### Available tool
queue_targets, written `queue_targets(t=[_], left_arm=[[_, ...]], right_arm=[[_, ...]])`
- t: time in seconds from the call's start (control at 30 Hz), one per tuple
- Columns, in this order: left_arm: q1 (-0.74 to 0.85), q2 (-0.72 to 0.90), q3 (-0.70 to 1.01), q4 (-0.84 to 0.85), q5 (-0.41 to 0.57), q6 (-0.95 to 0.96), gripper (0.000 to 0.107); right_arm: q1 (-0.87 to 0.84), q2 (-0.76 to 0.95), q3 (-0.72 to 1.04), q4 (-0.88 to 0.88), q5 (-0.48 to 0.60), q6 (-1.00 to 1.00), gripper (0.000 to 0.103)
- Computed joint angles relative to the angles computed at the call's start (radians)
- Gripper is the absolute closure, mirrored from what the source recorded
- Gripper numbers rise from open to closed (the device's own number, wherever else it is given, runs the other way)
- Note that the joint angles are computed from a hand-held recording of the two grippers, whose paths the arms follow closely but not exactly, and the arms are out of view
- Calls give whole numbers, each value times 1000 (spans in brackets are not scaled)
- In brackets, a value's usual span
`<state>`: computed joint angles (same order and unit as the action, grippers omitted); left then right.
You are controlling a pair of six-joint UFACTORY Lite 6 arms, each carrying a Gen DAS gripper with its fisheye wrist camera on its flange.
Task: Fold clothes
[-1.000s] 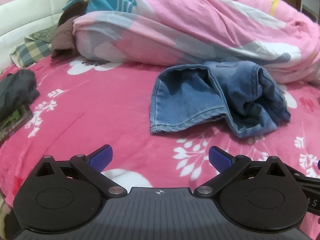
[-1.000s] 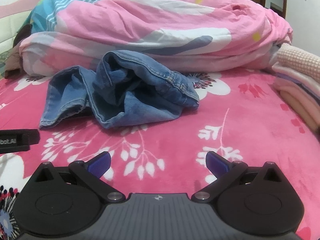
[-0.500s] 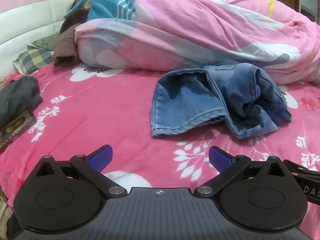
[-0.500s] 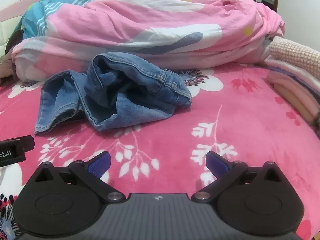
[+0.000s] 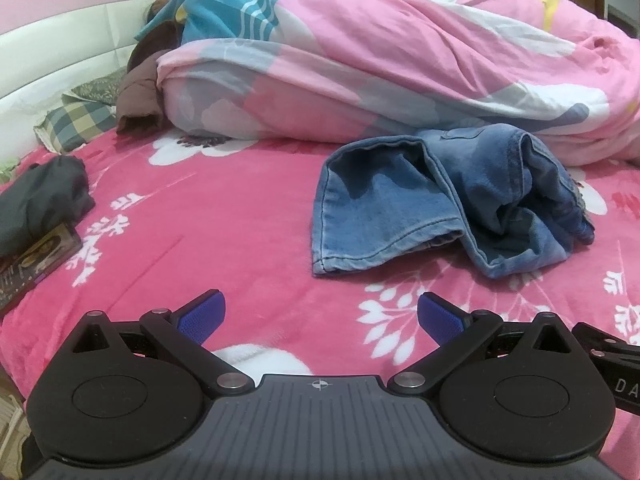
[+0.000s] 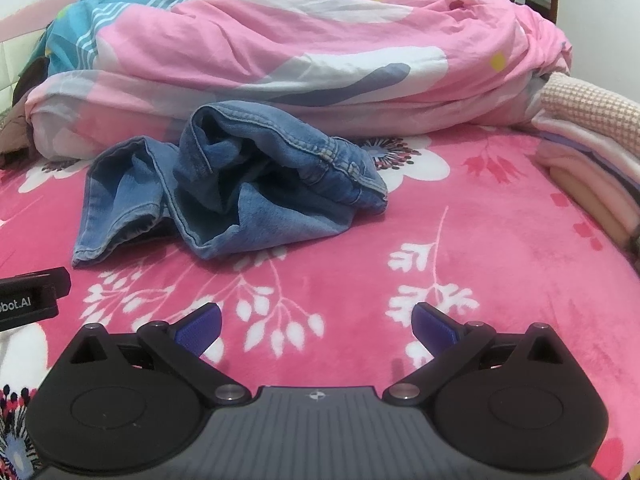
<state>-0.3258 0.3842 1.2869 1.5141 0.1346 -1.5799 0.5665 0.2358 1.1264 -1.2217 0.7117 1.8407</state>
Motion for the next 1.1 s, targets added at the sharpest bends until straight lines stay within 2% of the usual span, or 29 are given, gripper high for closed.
queue_targets(t=[0.57, 1.1], left_arm=[[-1, 18, 20, -38, 14, 45, 4], [1, 22, 26, -3, 25, 24, 4]], right_arm=[[-3, 21, 26, 11, 3, -27, 0], [-6, 30, 38, 11, 2, -37, 0]])
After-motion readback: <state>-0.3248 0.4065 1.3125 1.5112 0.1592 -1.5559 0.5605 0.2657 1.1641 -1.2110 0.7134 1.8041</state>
